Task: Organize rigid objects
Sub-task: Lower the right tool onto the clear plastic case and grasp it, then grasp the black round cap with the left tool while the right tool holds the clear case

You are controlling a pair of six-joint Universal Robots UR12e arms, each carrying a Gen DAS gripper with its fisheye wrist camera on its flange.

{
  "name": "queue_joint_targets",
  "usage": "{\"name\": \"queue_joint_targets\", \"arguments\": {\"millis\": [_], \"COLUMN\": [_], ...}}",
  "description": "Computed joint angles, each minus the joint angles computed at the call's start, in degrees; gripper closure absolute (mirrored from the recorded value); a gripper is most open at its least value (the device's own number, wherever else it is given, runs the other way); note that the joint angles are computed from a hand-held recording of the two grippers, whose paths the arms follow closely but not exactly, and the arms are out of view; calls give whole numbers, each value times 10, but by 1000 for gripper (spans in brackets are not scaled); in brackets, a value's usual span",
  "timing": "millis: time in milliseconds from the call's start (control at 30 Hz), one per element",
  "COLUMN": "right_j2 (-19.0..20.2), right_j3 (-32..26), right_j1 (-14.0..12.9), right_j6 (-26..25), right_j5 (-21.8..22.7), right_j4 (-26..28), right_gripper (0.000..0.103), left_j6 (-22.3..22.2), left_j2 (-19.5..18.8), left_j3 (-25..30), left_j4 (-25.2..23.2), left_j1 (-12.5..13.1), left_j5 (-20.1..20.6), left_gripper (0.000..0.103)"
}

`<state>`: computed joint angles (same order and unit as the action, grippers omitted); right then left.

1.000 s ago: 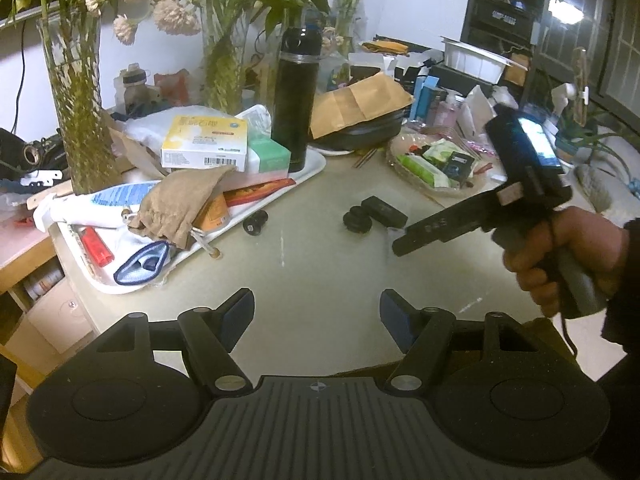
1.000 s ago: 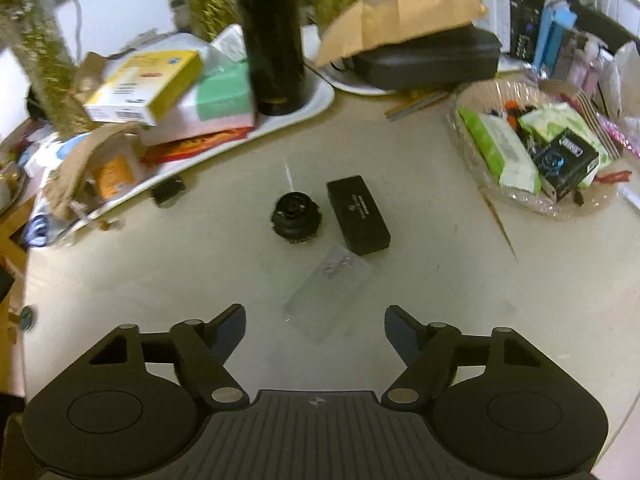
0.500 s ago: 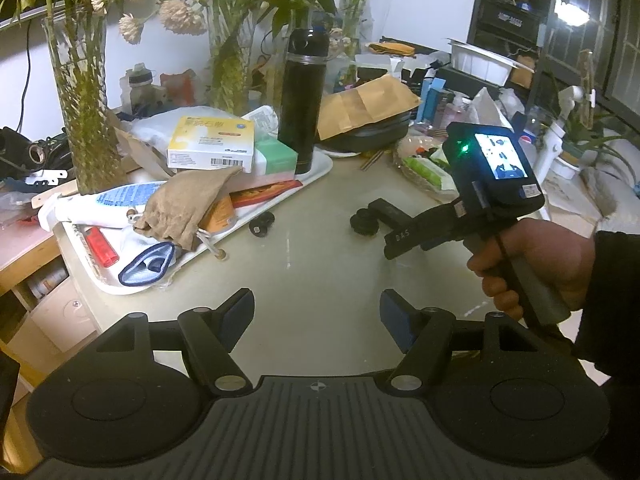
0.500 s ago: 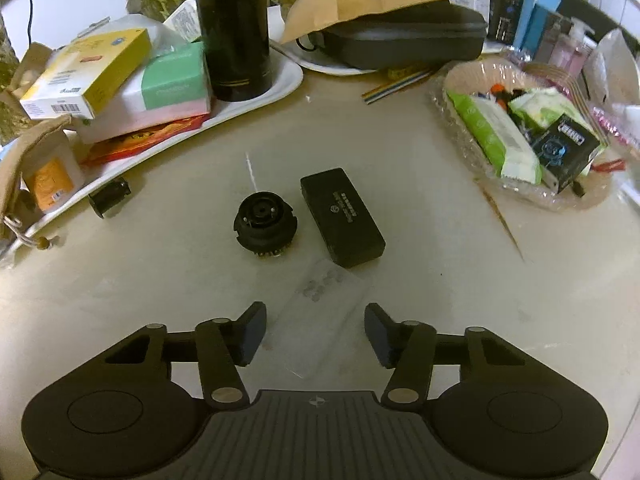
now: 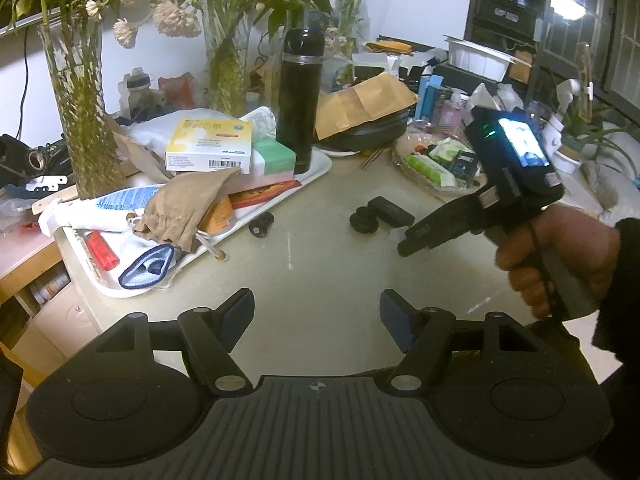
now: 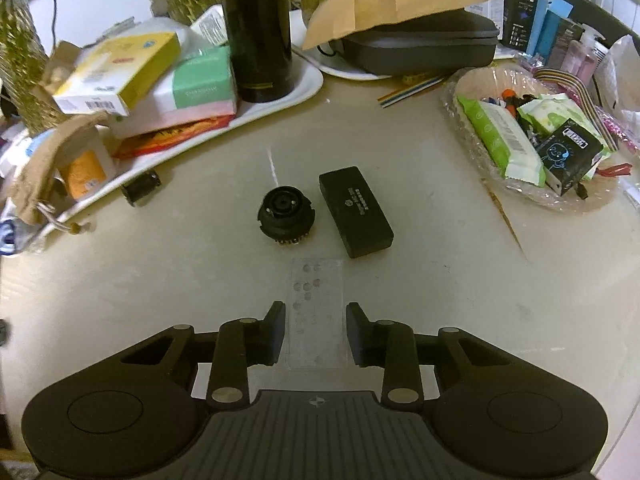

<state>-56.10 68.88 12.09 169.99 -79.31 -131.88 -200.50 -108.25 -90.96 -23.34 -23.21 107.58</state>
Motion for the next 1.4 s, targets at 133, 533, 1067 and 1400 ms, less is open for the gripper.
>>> {"name": "queue_joint_targets", "arguments": {"millis": [133,533,1067,1400], "right_j2": [-16,-66,-113,-119], "right_j3": [13,75,150,164], "right_j1": [-7,-30,-56,-66], "right_j6": [-12,-32,-31,-22], "right_j5": [20,70,93,103], "right_j4": [-3,-42,-131,-132], "right_gripper": [68,68,68,68], "left_j6": [-10,-11,65,108], "left_j2": [1,-10,-49,-79], "left_j3": [1,23,77,107], "left_j4": [-5,-11,-13,-2], "left_j1": [3,11,24,38], "left_j5": [-12,-40,-75,-105], "left_gripper": [34,34,34,34]}}
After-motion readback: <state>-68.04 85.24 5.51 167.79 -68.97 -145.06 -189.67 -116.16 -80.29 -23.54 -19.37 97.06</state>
